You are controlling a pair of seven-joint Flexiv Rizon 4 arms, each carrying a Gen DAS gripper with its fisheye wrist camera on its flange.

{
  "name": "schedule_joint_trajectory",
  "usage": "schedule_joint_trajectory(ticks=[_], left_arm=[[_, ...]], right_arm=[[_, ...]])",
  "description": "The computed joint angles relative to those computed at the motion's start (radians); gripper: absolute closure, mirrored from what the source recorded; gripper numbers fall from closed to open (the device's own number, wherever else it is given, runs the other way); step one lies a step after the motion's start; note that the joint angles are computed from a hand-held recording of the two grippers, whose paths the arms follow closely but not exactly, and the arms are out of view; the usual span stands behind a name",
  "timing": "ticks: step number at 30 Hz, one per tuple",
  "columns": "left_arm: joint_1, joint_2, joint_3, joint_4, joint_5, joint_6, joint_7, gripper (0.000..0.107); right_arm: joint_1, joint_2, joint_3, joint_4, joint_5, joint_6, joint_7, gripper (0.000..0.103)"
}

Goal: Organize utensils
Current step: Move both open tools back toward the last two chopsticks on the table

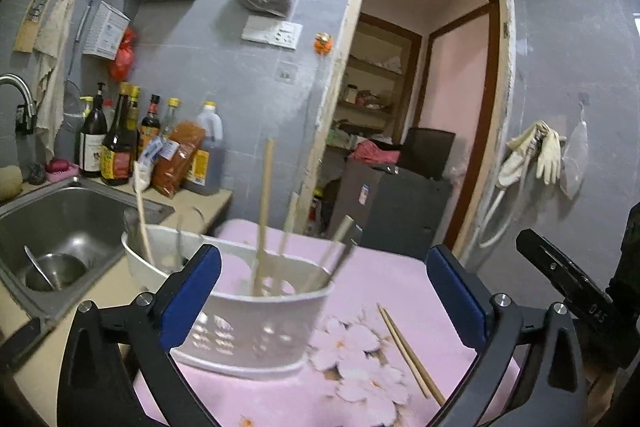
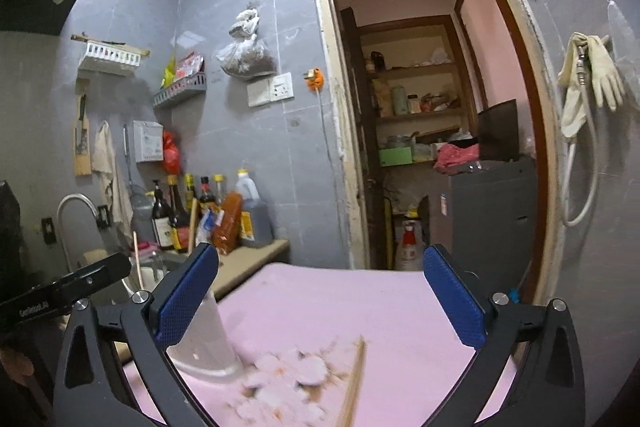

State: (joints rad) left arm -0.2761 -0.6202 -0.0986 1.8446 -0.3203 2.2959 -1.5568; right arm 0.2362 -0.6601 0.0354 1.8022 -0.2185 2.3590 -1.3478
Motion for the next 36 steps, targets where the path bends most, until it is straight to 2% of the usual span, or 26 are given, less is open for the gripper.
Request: schedule_joint_trajectory(ticks=[8,11,15,18,23,25,27,31,34,36], left_arm=[[-0.091,-0.014,0.038,-0.019,-0.106,-0.133,0.106,0.006],[-0.125,-0.023,0.065,-0.038,-0.156,-0.221,0.144,0.006],[-0.204,-0.037,0.148,-0.070,-0.247,-0.374,0.177,0.006],[-0.264,-0.052,0.238,-0.107,-0.275,-0.525,0.157,0.006],[-0.322,-0.086,0.347,-0.152,-0.250,-0.672,0.076,0.006],[-0.329,-0.093,0.372,-0.168,-0.225,-0.727,0.053,0.006],[-0.327,-0.097,0.382,-0.183,-0.200,-0.779,0.033,0.007],[-0.304,-0.102,0.366,-0.205,-0.149,-0.834,0.007,0.007],[-0.259,-0.101,0.314,-0.223,-0.116,-0.874,0.020,0.017],[-0.240,-0.108,0.294,-0.244,-0.090,-0.901,0.019,0.024]], right_arm=[[-0.032,0.030,-0.013,0.066,-0.026,-0.089,-0.026,0.000],[-0.045,0.040,-0.011,0.084,-0.049,-0.168,-0.033,0.000],[-0.058,0.052,-0.005,0.089,-0.079,-0.324,-0.023,0.001],[-0.113,0.050,0.052,0.084,-0.134,-0.444,-0.006,0.007],[-0.155,0.045,0.109,0.075,-0.167,-0.582,-0.027,0.015],[-0.190,0.042,0.158,0.066,-0.174,-0.640,-0.048,0.020],[-0.222,0.033,0.207,0.049,-0.170,-0.698,-0.079,0.025],[-0.234,0.033,0.241,0.035,-0.140,-0.764,-0.141,0.028],[-0.202,0.037,0.217,0.028,-0.117,-0.805,-0.167,0.034],[-0.159,0.044,0.170,0.030,-0.108,-0.810,-0.174,0.039]])
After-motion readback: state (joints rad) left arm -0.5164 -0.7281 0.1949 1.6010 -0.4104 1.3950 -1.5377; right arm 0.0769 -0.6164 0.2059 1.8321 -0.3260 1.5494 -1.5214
